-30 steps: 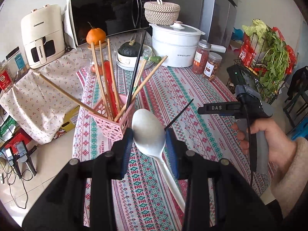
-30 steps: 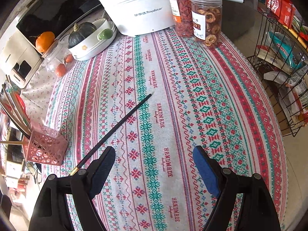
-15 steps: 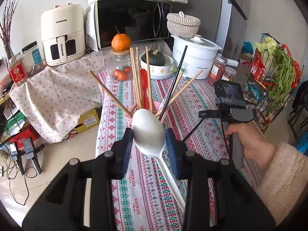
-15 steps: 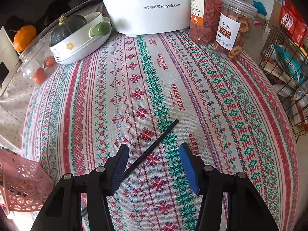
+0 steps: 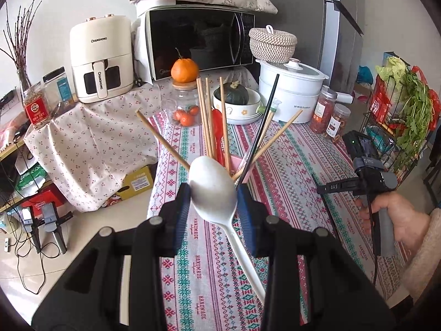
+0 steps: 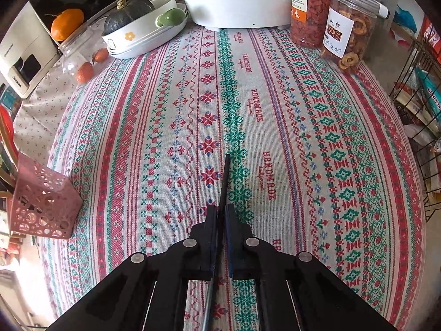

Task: Organize utensils
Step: 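Lower the white spoon into the basket with the left tool while the right tool lowers the black chopstick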

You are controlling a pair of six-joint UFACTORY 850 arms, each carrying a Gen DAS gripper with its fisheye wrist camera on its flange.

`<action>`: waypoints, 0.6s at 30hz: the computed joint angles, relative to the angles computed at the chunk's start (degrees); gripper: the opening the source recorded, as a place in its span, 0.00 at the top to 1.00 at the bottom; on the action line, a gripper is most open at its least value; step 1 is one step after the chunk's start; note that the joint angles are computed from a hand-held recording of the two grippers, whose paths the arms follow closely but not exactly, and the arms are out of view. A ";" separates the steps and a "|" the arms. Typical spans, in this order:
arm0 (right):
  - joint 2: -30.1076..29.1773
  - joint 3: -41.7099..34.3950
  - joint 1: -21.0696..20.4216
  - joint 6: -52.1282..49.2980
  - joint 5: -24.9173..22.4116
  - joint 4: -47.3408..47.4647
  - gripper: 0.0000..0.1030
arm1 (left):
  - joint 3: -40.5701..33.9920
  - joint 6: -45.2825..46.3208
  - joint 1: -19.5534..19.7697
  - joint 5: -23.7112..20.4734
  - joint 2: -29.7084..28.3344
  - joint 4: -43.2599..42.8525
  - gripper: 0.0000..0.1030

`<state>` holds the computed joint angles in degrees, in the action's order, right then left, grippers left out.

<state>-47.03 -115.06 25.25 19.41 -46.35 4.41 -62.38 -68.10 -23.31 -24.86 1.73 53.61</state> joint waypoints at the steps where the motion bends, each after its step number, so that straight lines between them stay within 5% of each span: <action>1: 1.15 1.56 -0.42 -1.04 0.69 1.70 0.95 | 0.10 -2.34 -0.27 -0.24 0.04 2.46 0.64; 9: 12.78 13.79 -1.67 -11.14 9.83 11.31 0.95 | 0.65 -24.68 -2.69 -4.71 -0.13 26.35 0.64; 18: 24.36 24.40 -0.30 -22.04 19.91 16.53 0.95 | -0.69 -44.51 -4.93 -17.48 -4.53 49.01 0.64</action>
<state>-22.67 -90.67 24.96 -2.64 -26.44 20.95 -63.07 -112.61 -28.25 -42.35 -2.79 102.62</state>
